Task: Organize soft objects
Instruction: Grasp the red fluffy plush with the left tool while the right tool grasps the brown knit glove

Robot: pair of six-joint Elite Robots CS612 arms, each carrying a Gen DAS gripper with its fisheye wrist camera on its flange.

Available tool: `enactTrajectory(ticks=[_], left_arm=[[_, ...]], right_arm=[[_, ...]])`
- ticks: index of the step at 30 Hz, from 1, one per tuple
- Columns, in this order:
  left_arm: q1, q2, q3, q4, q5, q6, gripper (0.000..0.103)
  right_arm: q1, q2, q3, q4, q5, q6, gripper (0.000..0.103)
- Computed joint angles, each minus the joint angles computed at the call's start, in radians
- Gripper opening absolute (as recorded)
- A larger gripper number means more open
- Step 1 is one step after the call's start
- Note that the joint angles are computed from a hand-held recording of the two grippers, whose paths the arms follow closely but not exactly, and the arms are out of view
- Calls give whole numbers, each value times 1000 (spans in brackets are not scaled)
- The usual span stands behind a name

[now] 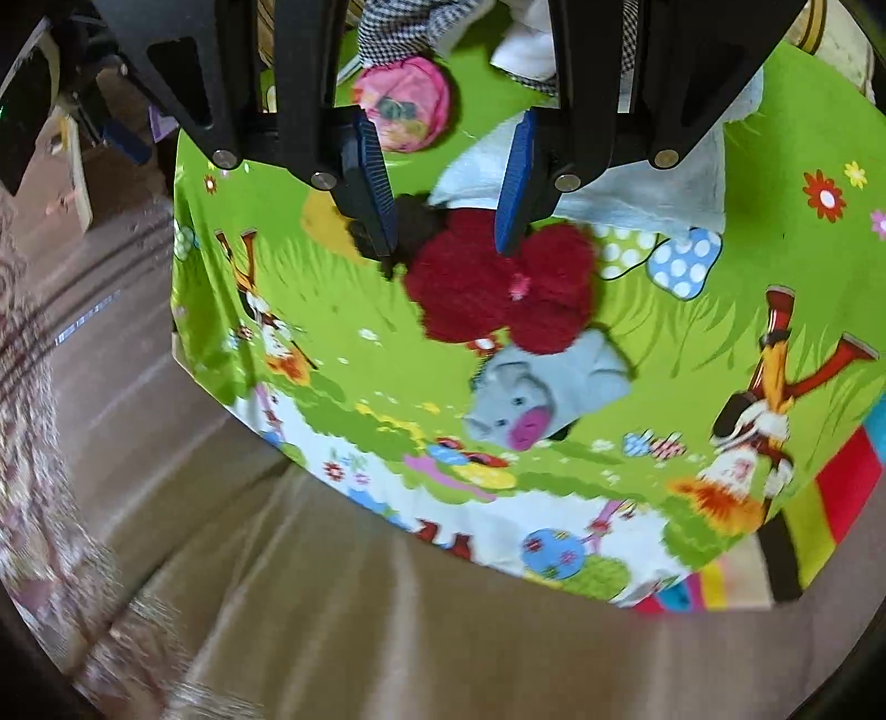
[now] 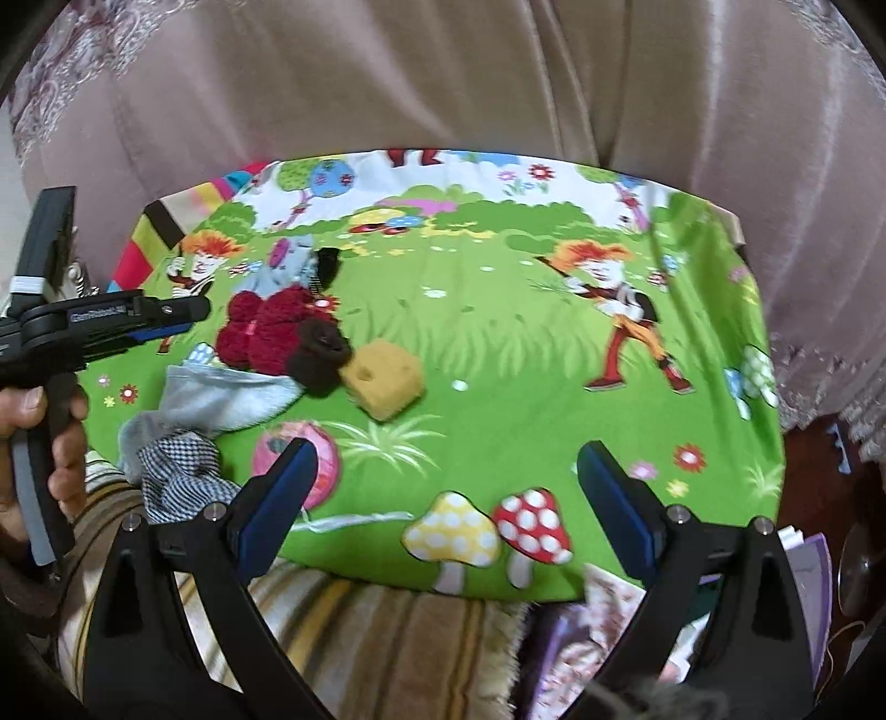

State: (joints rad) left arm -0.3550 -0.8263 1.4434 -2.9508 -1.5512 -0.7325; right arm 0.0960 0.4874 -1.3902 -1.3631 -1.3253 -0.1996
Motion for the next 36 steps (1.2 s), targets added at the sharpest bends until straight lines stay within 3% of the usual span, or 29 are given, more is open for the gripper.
enactTrajectory(ticks=[3,8,17,25,32,33,35,36], left_arm=[[15,10,-4,0,-36,-58,39],[31,24,-17,6,-45,-114,59],[75,74,-81,73,-125,-193,62],[90,116,-119,92,-183,-150,63],[93,137,-136,98,-224,-86,63],[93,138,-138,99,-224,-78,62],[92,141,-140,95,-228,-53,50],[93,143,-141,90,-236,-51,46]], right_arm=[[12,-9,28,-9,19,-7,96],[31,-22,75,-30,53,-33,96],[58,-52,175,-61,88,-25,95],[73,-81,270,-88,87,104,86],[85,-92,316,-111,70,124,85],[87,-92,320,-116,64,124,85],[90,-96,335,-127,47,125,83],[92,-97,340,-131,39,126,76]])
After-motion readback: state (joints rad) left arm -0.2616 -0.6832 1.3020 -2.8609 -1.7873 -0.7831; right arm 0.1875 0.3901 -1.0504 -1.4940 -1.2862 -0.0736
